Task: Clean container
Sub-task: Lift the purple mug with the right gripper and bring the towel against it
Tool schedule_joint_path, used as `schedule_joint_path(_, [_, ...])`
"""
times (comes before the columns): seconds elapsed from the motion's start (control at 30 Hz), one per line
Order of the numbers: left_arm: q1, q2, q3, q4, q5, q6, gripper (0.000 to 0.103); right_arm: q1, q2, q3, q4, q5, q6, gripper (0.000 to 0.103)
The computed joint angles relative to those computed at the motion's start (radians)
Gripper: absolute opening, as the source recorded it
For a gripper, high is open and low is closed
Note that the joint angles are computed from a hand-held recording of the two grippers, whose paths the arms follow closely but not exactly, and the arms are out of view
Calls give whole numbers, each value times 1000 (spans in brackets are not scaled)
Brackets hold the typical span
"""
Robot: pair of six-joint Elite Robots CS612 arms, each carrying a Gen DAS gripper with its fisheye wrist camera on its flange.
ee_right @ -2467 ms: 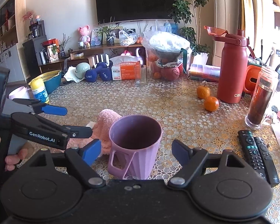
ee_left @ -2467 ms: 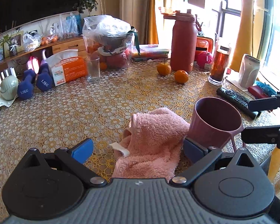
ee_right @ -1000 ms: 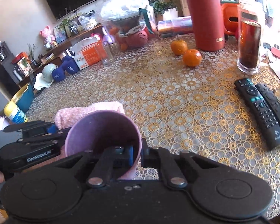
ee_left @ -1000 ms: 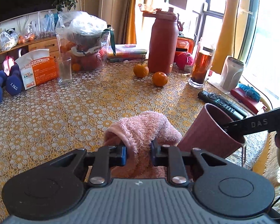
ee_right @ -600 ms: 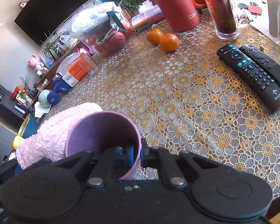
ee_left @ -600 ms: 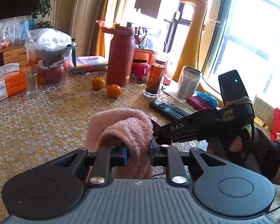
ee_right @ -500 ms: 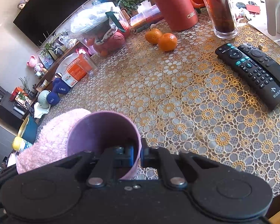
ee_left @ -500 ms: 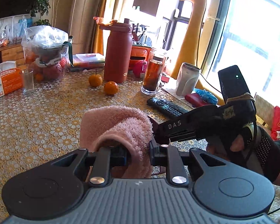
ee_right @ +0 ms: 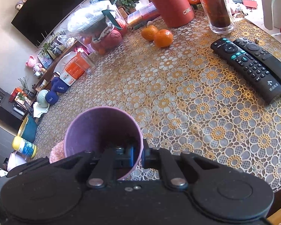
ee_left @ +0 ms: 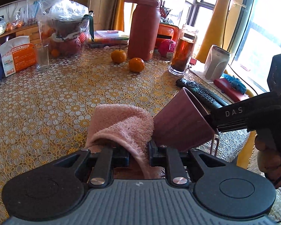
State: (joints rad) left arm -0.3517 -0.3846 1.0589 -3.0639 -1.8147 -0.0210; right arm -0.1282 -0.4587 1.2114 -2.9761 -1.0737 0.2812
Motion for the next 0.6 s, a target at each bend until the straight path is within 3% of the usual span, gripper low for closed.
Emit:
schedule_joint_path(0.3, [-16,5,-15,27,41,46,17,-7,-18,21,38,-58,-134,23])
schedule_joint_path(0.37, [-20,6,-16,25,50,57,17,-15,-20,28,37,-48,-146,35])
schedule_joint_path(0.5, [-25,5,-16,25,62,70,17,-21,-25,41,34,-58,-204,36])
schedule_joint_path(0.6, [-29,3,-15,28,79,79,16,-10,-35,62,-12,-113,-340,36])
